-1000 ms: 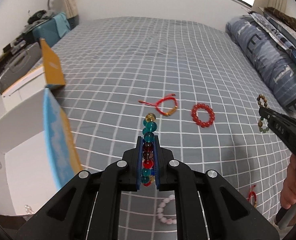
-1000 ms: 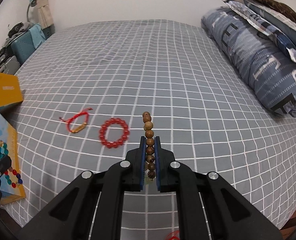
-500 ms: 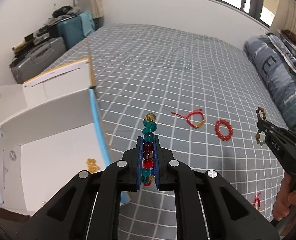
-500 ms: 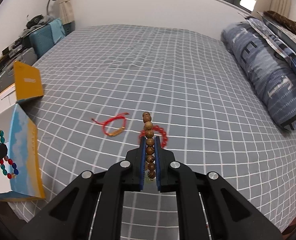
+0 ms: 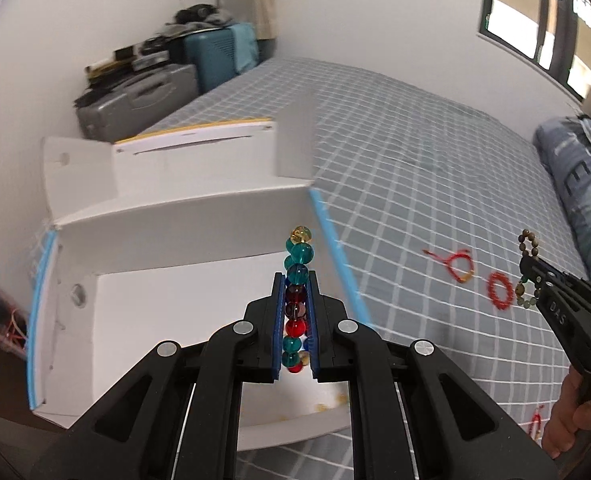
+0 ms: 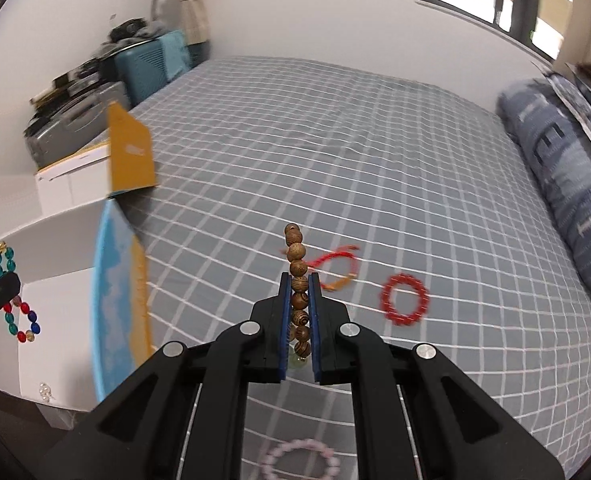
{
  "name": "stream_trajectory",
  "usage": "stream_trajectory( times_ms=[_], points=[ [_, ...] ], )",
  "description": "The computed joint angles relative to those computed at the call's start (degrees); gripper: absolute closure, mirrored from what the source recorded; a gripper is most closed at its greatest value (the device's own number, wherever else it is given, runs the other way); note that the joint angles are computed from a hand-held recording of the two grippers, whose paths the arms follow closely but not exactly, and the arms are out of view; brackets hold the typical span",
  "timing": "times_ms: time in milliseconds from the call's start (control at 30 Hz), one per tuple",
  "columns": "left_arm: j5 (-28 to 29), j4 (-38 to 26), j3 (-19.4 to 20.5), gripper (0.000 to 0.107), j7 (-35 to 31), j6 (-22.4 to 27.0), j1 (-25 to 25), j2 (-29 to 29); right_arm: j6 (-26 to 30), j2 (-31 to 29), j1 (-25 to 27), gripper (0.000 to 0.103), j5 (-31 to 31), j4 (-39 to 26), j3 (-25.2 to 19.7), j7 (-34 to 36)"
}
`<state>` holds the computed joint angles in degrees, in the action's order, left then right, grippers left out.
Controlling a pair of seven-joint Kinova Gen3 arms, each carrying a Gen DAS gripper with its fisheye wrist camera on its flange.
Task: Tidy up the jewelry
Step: 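Carry the glass and wooden bracelets with both tools over the white box, then open the left tool dropping the glass bracelet while the right tool drops the wooden bracelet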
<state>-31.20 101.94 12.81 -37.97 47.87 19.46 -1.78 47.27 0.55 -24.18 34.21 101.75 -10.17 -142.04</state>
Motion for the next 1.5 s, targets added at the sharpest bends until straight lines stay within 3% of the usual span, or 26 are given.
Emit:
stream_trajectory(
  times_ms=[267, 500, 667, 967, 1133, 1333, 1433, 1500],
  points=[
    [1.84, 4.09, -2.81, 0.098, -3.21, -0.42, -5.41, -3.56, 1.07, 4.75, -7.57, 0.096, 3.56, -5.00, -2.21, -3.78],
    [2.68, 6.65, -3.26, 0.098, -6.35, -0.85, -10.71, -6.83, 1.38, 9.30, -16.31, 0.096, 8.30, -7.81, -0.73, -7.70],
    [4.66, 7.99, -4.18, 0.098, -9.07, -1.82, -13.37, -6.39, 1.82, 13.74, -18.68, 0.096, 5.61, -11.52, -0.26, -4.17],
    [8.23, 8.44, -7.11, 0.098, -14.28, -3.19, -15.98, -2.53, 3.70, 20.12, -20.49, 0.096, -1.92, -16.65, 2.79, 3.31],
    [11.01, 8.62, -8.69, 0.098, -17.72, -4.22, -16.71, -0.73, 3.48, 20.56, -21.02, 0.096, -3.64, -17.20, 4.15, 4.56],
    [11.36, 8.81, -9.21, 0.096, -18.50, -4.19, -16.66, 0.29, 3.81, 20.83, -21.03, 0.096, -4.79, -17.55, 4.71, 5.82],
    [7.89, 8.80, -8.34, 0.094, -14.80, -3.25, -15.96, 0.26, 4.29, 21.07, -21.25, 0.095, -4.90, -18.03, 4.88, 5.98],
    [8.47, 8.70, -8.49, 0.094, -15.18, -3.24, -15.79, -0.08, 4.46, 21.05, -21.32, 0.094, -4.94, -18.11, 4.94, 6.11]
  ],
)
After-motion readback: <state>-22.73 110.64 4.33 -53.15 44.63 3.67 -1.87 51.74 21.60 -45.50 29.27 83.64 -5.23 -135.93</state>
